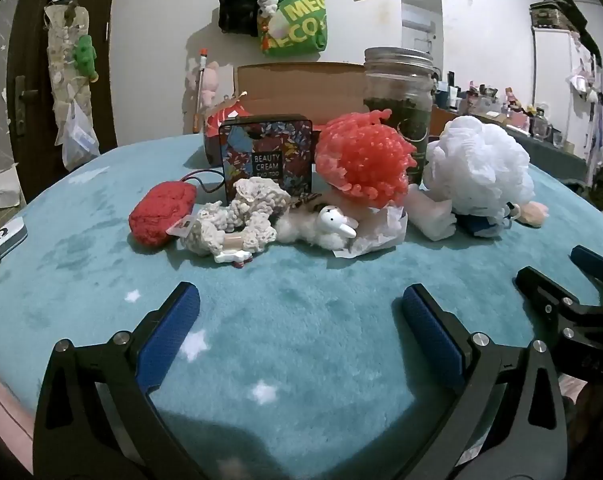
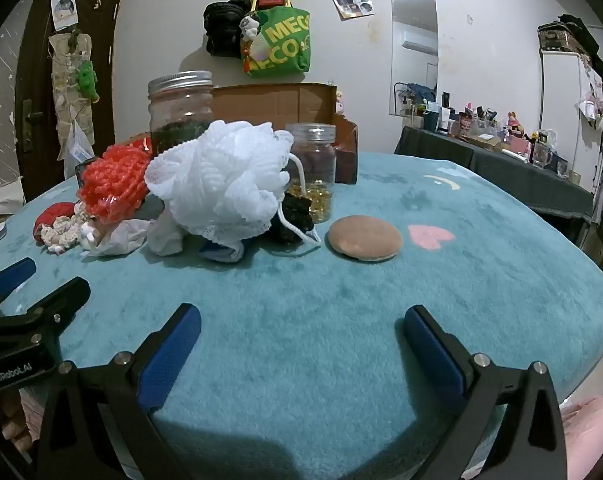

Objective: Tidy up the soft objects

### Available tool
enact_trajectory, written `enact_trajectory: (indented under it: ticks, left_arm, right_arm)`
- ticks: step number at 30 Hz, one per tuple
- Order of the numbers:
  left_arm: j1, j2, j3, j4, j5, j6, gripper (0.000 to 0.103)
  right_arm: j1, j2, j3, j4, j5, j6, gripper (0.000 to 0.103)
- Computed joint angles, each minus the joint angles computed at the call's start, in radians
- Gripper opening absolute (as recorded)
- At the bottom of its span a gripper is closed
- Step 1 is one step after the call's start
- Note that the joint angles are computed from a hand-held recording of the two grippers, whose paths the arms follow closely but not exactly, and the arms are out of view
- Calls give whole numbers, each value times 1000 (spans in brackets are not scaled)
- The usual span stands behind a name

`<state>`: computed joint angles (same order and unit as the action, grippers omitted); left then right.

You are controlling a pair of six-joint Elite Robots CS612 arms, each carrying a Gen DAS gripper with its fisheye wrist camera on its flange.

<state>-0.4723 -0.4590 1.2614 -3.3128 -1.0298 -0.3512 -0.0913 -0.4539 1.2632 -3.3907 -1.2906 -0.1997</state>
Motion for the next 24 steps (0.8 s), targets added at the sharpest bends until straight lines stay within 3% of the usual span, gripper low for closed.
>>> enact_trajectory:
  ticks: [24]
  left_arm:
    - [0, 8, -8, -10, -2, 1, 103]
  right_arm:
    - [0, -2, 1, 6, 0, -1, 103]
